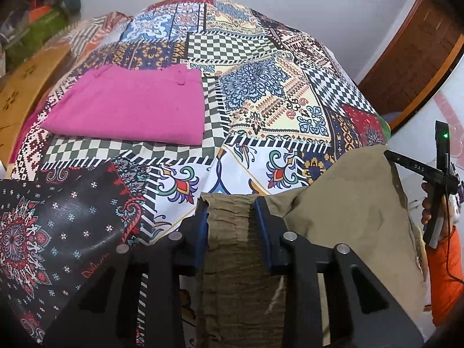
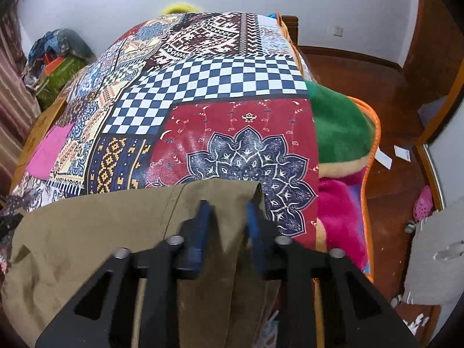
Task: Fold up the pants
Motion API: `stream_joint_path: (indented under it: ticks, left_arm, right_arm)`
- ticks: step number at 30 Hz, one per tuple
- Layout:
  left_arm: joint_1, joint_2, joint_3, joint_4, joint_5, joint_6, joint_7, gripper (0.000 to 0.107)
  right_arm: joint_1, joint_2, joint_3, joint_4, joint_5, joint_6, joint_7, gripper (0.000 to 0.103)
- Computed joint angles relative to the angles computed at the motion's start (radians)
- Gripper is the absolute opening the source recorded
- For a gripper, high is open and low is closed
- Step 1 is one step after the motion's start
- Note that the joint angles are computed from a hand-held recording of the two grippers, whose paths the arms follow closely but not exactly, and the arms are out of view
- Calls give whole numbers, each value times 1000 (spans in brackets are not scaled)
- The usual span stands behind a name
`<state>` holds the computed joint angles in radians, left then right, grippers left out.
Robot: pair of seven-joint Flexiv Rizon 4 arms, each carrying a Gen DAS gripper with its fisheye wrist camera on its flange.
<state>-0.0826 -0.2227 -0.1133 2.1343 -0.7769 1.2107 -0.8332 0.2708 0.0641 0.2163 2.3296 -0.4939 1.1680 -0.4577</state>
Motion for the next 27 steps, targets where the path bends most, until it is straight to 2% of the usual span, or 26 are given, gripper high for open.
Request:
stream_joint_path:
  ticks: [1,4,7,9,12,14,19,22,24,25,27]
  left_arm:
    - [-3,0,0,4,-2,15,1,28]
    - [-8,0,-7,15,-13,52,9,26]
    - [-20,-4,0,18,35,88,-14,25]
    - [-38,-15,19,15,129,130,-50,25]
    - [-75,-47,73,-4,325,188,-151,25]
    - [-67,-59,72,-18,373,191,-190,24]
    - [-24,-76,39,-37,402,183,-235,24]
    - [-21,-79,41,-44,436,184,-263,24]
    - [7,-65,10,-33,409,176,-244,25]
    - [10,-57,10,-33,406,163,-245,29]
    - [11,-32,21,-31,403,148,-257,30]
  right_arm:
    - [-1,-1,1,2,-17,5,4,12]
    - [-8,0,3,8,-99,0,49,10]
    - [-13,6,7,7,-193,-36,103,9]
    - [-8,3,7,-3,-215,-74,104,9]
    - [6,-13,8,-28,-234,-144,92,9]
    - [16,-19,9,-40,-273,-189,95,9]
    - [31,-31,3,-61,-360,-277,106,9]
    - [35,-45,-4,-71,-361,-286,108,9]
    - [43,-51,-2,-82,-331,-302,72,9]
    - [48,-45,2,-81,-332,-321,75,14]
    - [54,-17,11,-78,-317,-346,65,19]
